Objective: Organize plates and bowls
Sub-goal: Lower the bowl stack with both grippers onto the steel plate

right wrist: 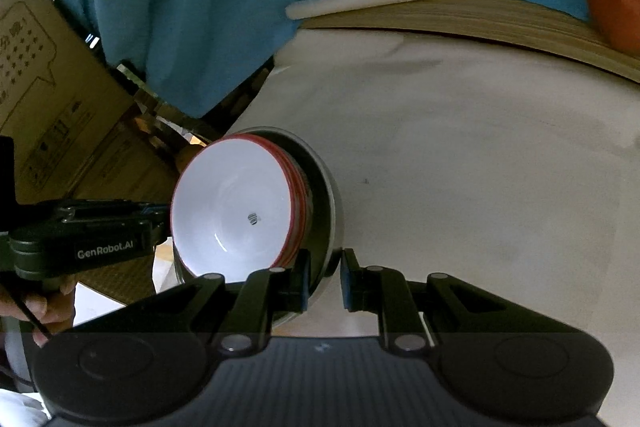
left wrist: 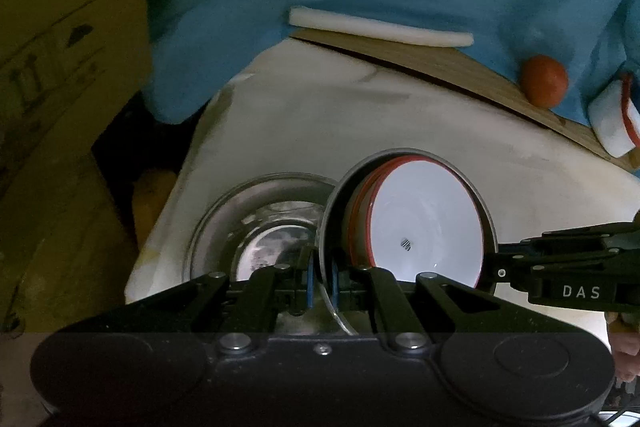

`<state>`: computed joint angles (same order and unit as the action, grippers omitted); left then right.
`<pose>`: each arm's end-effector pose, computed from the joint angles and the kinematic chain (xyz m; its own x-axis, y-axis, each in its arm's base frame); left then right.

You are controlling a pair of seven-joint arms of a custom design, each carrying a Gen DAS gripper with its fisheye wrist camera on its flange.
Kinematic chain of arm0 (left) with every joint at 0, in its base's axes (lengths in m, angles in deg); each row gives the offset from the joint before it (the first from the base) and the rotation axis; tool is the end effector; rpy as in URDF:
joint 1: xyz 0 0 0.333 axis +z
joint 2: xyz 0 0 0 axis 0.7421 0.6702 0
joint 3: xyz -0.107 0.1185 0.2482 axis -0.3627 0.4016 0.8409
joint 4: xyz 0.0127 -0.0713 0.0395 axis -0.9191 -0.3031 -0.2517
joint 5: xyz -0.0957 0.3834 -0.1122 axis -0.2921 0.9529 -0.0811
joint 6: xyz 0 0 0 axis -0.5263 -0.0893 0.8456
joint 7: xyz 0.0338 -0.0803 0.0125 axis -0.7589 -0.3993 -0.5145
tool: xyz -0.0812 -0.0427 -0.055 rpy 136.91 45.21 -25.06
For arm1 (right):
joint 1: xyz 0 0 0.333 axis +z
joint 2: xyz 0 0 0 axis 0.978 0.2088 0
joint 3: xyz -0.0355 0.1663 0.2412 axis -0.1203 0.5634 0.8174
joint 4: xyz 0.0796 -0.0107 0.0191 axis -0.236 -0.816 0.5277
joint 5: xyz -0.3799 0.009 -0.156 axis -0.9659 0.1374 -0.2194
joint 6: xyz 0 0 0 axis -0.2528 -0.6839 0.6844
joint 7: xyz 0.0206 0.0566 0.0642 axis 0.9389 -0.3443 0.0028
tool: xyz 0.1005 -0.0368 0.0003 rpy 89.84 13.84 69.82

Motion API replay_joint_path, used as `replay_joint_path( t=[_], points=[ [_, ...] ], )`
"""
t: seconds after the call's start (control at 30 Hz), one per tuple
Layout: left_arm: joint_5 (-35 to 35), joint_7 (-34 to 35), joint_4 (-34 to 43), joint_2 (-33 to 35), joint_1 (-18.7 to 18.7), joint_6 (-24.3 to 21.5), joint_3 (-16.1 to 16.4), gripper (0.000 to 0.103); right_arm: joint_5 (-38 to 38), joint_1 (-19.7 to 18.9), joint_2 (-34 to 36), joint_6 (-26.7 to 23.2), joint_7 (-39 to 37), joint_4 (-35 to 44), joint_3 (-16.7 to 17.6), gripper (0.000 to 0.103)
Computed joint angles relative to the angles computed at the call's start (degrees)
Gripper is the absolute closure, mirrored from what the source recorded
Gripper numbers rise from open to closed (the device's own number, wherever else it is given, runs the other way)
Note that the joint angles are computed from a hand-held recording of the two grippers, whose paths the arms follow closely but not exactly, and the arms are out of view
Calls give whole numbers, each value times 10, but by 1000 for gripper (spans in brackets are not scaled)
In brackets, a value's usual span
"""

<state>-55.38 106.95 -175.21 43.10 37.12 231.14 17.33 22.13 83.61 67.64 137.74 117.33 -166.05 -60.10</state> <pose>0.6057 -0.2351 0.4229 0.2203 -0.9589 0.1786 -0.8430 -0.2793 -0.4597 0.7268 0.1633 0.4053 0.5198 -0.7399 -0.4270 -0.8429 -0.3631 -0.3970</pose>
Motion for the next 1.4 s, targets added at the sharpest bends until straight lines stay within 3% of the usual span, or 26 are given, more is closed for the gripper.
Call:
replay_joint_path(
  t=[0.87,1.4],
  points=[
    [41,-45,-3,1,0,-50,6,95,-38,25,97,-58,22,127,12,87],
    [45,-49,14,12,-2,-78,8,93,-48,28,119,-65,31,156,14,87]
  ],
)
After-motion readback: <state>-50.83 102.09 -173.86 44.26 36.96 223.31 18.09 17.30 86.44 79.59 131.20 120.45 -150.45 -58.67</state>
